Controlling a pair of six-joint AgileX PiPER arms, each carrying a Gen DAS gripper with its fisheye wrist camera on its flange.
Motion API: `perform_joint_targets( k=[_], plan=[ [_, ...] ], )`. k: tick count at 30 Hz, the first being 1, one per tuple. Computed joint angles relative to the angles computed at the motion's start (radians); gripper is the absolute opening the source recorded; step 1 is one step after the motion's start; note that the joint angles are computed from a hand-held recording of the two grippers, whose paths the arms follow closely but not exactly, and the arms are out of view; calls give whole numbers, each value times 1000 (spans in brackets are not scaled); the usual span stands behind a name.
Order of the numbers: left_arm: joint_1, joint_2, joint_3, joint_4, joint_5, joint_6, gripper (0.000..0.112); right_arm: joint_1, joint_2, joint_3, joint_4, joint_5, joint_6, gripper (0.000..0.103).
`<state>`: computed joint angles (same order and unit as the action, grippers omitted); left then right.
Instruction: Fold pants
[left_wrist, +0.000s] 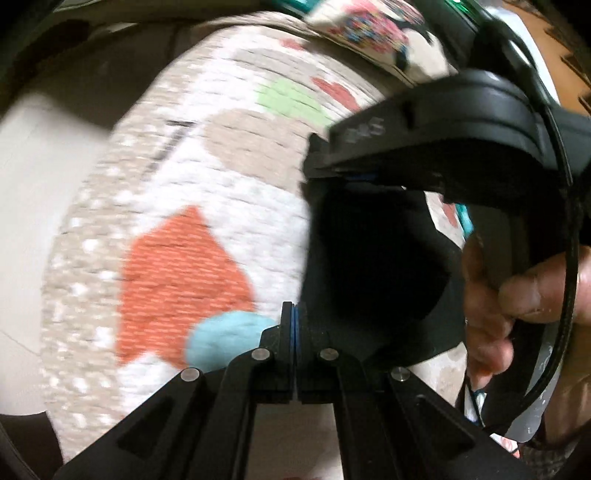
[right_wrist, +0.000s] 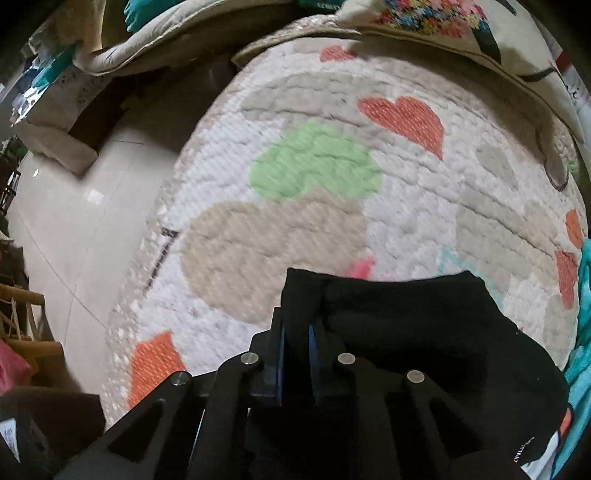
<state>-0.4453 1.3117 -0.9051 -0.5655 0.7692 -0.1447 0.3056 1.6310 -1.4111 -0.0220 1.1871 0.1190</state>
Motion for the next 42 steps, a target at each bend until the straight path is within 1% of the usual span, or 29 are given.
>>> perform_joint_targets(
  k=[4,8,10,11,13,14,16,17,18,20,21,22,23,24,25,27,28,30,31,32,33,35,38,42],
  plan=[
    [108,-40,24,13,40,13,0,44,40,-65,44,7,13,12],
    [149,-47,24,88,71,-36,0,109,98,-123,39,5,56,12],
    [151,-39,28,110,82,-64,0,113,116,-126,53,2,71,23],
    [164,-32,28,108,94,-69,0,94,111,-117,88,-12,60,26],
    [220,-29,40,52,117,-30,0,44,90,-103,161,-26,36,42],
    [249,-39,50,25,123,-5,0,1,60,-92,211,-35,18,46],
    [283,-75,65,3,109,4,0,-62,-14,-61,249,-67,10,59],
    [250,-93,67,31,77,-44,0,-91,-47,-47,256,-78,2,60],
    [253,-109,67,43,71,-53,0,-133,-99,-27,254,-77,-21,60],
    [239,-124,58,61,54,-63,0,-175,-162,8,239,-73,-55,60],
    [217,-128,51,82,49,-80,0,-194,-194,38,240,-76,-77,57],
    [188,-128,46,104,42,-100,0,-211,-236,78,252,-73,-96,46],
    [148,-119,40,125,34,-117,0,-234,-272,125,280,-73,-122,38],
    [107,-112,23,149,37,-149,0,-270,-298,166,319,-72,-166,23],
    [71,-99,19,159,33,-153,0,-276,-330,212,345,-84,-180,16],
    [15,-71,14,175,32,-142,0,-285,-413,334,392,-136,-222,14],
    [-23,-51,6,199,28,-152,1,-298,-434,374,419,-145,-244,14],
    [-96,-32,-6,289,28,-219,1,-345,-440,451,468,-152,-283,14],
    [-122,-25,-12,333,20,-250,1,-353,-443,483,443,-167,-263,14],
    [-136,-21,-17,357,20,-264,1,-380,-445,519,443,-181,-273,12],
    [-140,-20,-19,364,21,-265,1,-430,-453,566,482,-200,-310,8],
    [-124,-17,-14,337,15,-242,2,-542,-481,629,611,-198,-421,7],
    [-105,-21,-8,308,18,-219,2,-572,-494,638,630,-180,-423,7],
    [-112,-30,-9,317,26,-236,2,-544,-511,600,591,-153,-356,10]
  ],
)
